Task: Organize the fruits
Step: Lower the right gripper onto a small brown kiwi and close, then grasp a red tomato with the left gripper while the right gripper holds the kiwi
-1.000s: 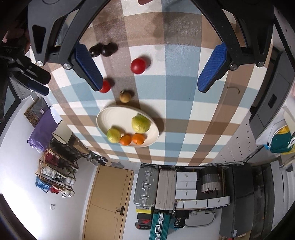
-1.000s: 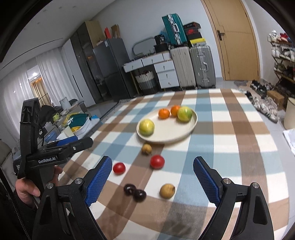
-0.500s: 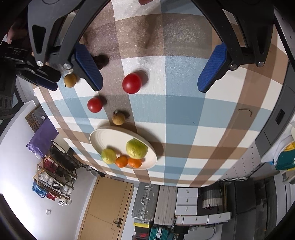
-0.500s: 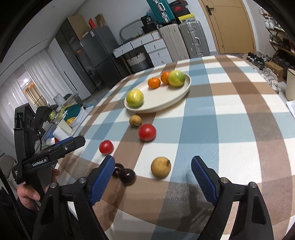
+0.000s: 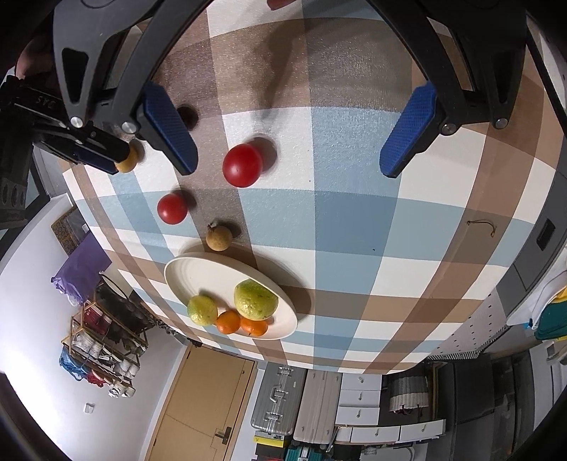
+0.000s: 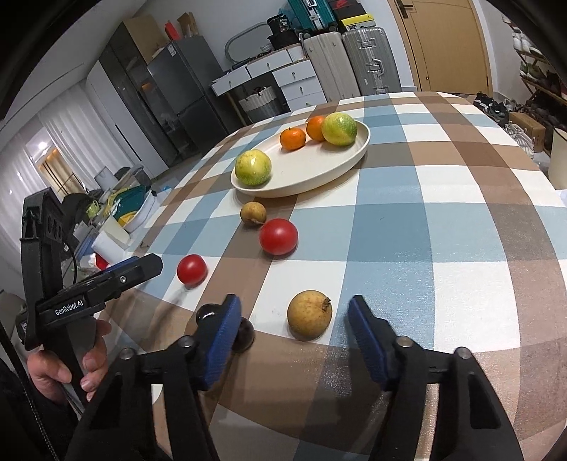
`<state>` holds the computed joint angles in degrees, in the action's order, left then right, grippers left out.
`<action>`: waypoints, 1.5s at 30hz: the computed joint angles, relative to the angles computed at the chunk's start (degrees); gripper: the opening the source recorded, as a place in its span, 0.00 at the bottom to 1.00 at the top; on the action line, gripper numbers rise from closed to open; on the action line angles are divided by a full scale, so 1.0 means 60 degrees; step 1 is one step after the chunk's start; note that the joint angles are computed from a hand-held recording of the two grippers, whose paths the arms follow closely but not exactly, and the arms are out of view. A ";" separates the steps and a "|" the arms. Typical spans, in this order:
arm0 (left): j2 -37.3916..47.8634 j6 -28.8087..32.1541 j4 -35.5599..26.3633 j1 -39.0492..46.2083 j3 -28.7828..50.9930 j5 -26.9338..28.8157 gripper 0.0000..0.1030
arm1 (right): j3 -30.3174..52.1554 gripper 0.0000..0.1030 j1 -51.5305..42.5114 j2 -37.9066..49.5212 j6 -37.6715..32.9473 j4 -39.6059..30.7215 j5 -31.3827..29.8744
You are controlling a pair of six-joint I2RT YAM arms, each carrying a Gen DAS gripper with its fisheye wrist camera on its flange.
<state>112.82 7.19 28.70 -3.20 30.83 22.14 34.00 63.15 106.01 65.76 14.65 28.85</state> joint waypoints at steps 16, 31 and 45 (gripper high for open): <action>0.0196 0.0165 -0.0180 0.0201 0.0165 -0.0040 0.99 | 0.0090 0.27 -0.0104 0.0139 -0.0226 0.0123 -0.0336; 0.0634 0.0066 -0.0706 -0.0214 0.0752 -0.0191 0.99 | -0.0093 0.27 0.0059 -0.0596 -0.0509 0.0174 0.0065; 0.1259 -0.0220 -0.1090 -0.0768 0.1507 -0.0280 0.94 | -0.0056 0.27 0.0028 -0.1260 -0.1145 -0.0001 0.0213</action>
